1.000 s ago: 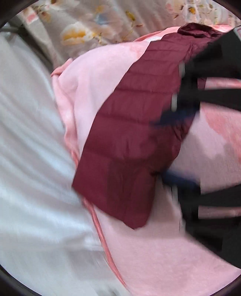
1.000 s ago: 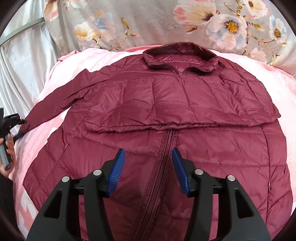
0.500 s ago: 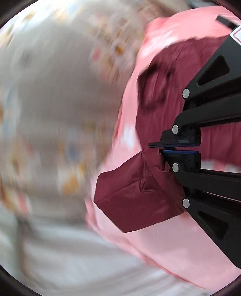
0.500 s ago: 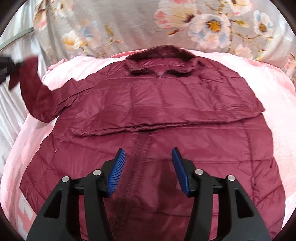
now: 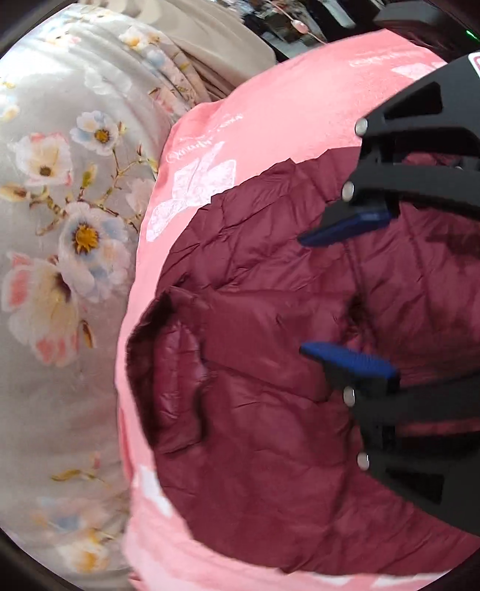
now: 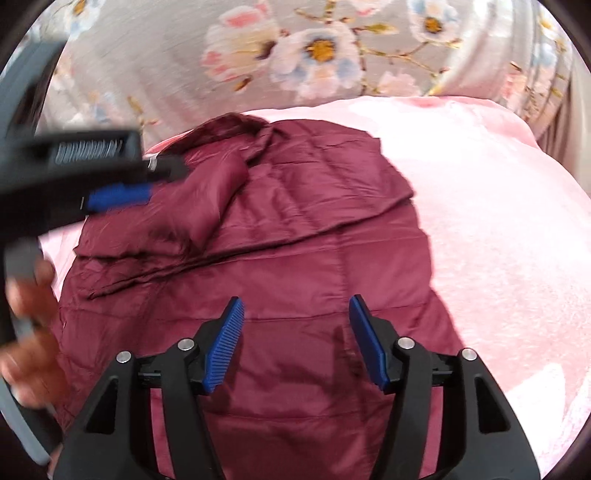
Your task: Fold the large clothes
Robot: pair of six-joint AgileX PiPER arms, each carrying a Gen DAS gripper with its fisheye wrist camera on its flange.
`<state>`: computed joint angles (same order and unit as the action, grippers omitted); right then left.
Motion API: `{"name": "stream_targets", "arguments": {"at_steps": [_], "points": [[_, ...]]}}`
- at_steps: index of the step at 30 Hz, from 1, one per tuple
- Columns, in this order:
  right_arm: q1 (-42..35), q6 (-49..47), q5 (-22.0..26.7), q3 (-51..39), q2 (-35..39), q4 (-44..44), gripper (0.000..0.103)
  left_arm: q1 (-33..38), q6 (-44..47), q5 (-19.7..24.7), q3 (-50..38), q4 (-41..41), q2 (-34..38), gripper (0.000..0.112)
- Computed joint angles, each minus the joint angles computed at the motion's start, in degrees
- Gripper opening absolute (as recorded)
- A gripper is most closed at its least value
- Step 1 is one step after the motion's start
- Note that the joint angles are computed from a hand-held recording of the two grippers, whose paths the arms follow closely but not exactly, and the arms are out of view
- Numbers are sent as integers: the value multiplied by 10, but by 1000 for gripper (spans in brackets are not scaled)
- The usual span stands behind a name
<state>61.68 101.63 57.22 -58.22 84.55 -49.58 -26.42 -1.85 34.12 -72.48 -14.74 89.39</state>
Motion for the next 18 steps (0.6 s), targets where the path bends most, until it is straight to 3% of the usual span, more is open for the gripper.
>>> {"name": "stream_targets", "arguments": {"at_steps": [4,6,11,13,18], "points": [[-21,-5,-29,3,-17,-8,66,81,138,11,60,-159,-59,75],[-35,-28,-49,-17,-11,-7,67,137,168,31,56,-194,-70,77],[-51,-134,-54,-133,60,3,73,255,145,46,26,-167,-57,77],[-53,-188,-43,-201,111,3,81,298,143,47,13,-170,-41,77],[-62,-327,10,-357,248,36,83,321,89,39,-34,-92,22,77]]}}
